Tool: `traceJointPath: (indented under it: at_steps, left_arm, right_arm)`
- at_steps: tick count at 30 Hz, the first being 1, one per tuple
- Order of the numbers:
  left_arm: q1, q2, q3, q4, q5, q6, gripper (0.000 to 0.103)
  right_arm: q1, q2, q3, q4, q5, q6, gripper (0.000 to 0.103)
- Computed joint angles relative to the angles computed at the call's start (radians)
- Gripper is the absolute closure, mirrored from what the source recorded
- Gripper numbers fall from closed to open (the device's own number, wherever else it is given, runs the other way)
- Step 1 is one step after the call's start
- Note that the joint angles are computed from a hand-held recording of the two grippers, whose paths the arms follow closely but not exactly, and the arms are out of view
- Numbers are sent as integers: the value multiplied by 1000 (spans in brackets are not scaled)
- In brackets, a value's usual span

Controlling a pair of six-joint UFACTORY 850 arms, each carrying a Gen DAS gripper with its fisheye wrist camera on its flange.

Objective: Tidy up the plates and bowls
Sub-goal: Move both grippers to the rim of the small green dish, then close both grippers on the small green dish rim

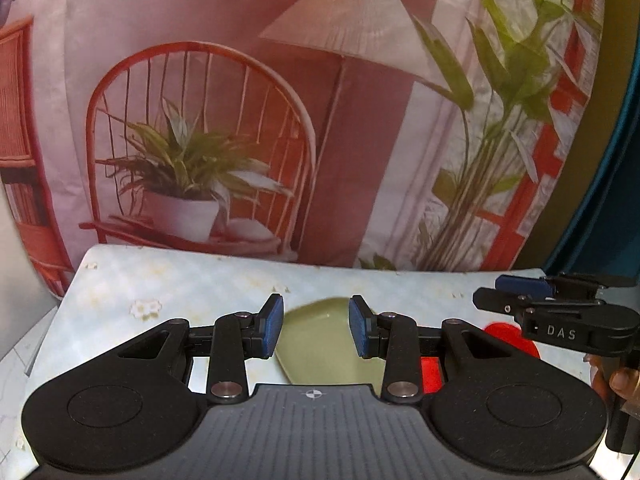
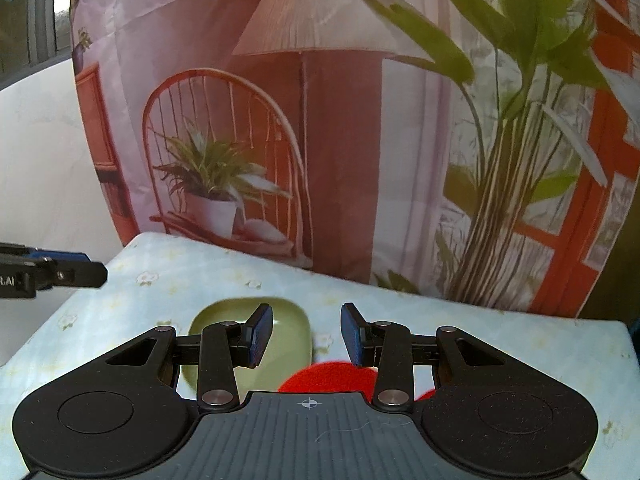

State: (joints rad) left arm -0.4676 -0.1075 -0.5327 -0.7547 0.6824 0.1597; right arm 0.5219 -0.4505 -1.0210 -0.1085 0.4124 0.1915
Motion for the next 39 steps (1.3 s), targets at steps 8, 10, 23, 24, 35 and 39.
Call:
traceJointPath:
  at_steps: [8, 10, 23, 24, 35, 39]
  left_arm:
    - [56, -72, -41, 65, -31, -44, 65]
    - [73, -92, -47, 88, -42, -66, 65]
    - [162, -246, -103, 308, -80, -301, 65]
    - [163, -257, -110, 320, -82, -315, 65]
    - [157, -354, -167, 401, -117, -444, 61]
    - [161, -372, -175, 416, -122, -483, 61]
  right_arm:
    - [-7, -68, -77, -38, -42, 24, 67]
    - [-10, -88, -94, -61, -51, 50, 67]
    - [-13, -240, -242, -218, -135, 232, 67]
    - [-11, -252, -256, -230, -143, 241, 67]
    - [-3, -370, -402, -478, -255, 485, 68]
    - [3, -398, -438, -726, -275, 728, 69]
